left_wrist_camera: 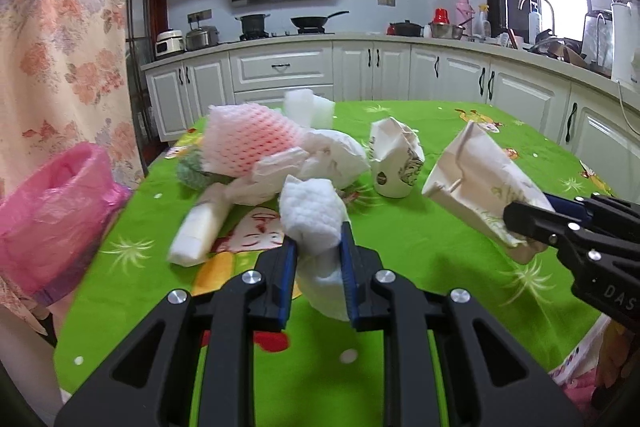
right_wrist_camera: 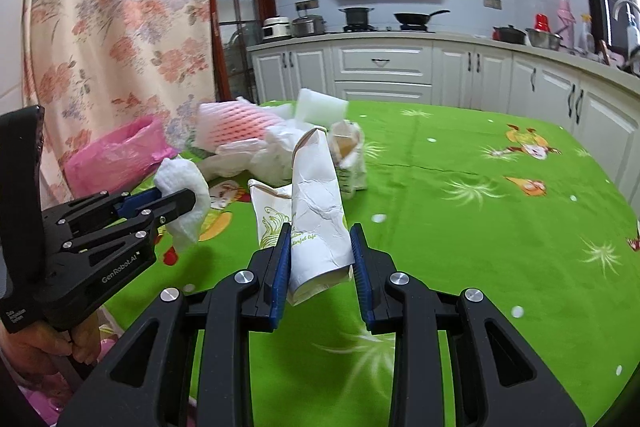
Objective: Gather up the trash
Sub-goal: 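Carry the tissue and paper cup to the pink bin and release them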
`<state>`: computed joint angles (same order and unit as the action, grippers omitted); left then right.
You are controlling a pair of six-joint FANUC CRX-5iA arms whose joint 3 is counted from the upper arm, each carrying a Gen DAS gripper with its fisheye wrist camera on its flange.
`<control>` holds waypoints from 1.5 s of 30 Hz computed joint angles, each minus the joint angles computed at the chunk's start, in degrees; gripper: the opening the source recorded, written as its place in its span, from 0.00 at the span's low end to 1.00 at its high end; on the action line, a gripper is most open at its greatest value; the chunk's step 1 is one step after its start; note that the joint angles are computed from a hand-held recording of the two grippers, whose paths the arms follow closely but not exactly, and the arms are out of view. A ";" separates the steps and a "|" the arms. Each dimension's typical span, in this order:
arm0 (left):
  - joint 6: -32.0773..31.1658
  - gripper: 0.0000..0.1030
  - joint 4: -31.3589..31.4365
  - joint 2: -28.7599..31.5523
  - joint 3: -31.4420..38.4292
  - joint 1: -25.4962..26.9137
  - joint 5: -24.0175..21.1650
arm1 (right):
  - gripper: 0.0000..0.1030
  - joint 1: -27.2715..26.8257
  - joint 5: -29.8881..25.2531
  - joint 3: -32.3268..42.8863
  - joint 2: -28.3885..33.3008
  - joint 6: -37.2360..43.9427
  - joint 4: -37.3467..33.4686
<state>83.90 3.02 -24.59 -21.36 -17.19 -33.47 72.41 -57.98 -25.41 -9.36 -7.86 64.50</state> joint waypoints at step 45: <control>-25.45 0.21 26.72 -3.41 -1.05 42.18 -2.47 | 0.28 -7.26 19.08 60.34 39.81 42.88 -26.20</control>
<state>58.45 29.74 -28.01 -22.40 24.98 -35.94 65.15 -38.90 34.93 30.45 35.02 38.30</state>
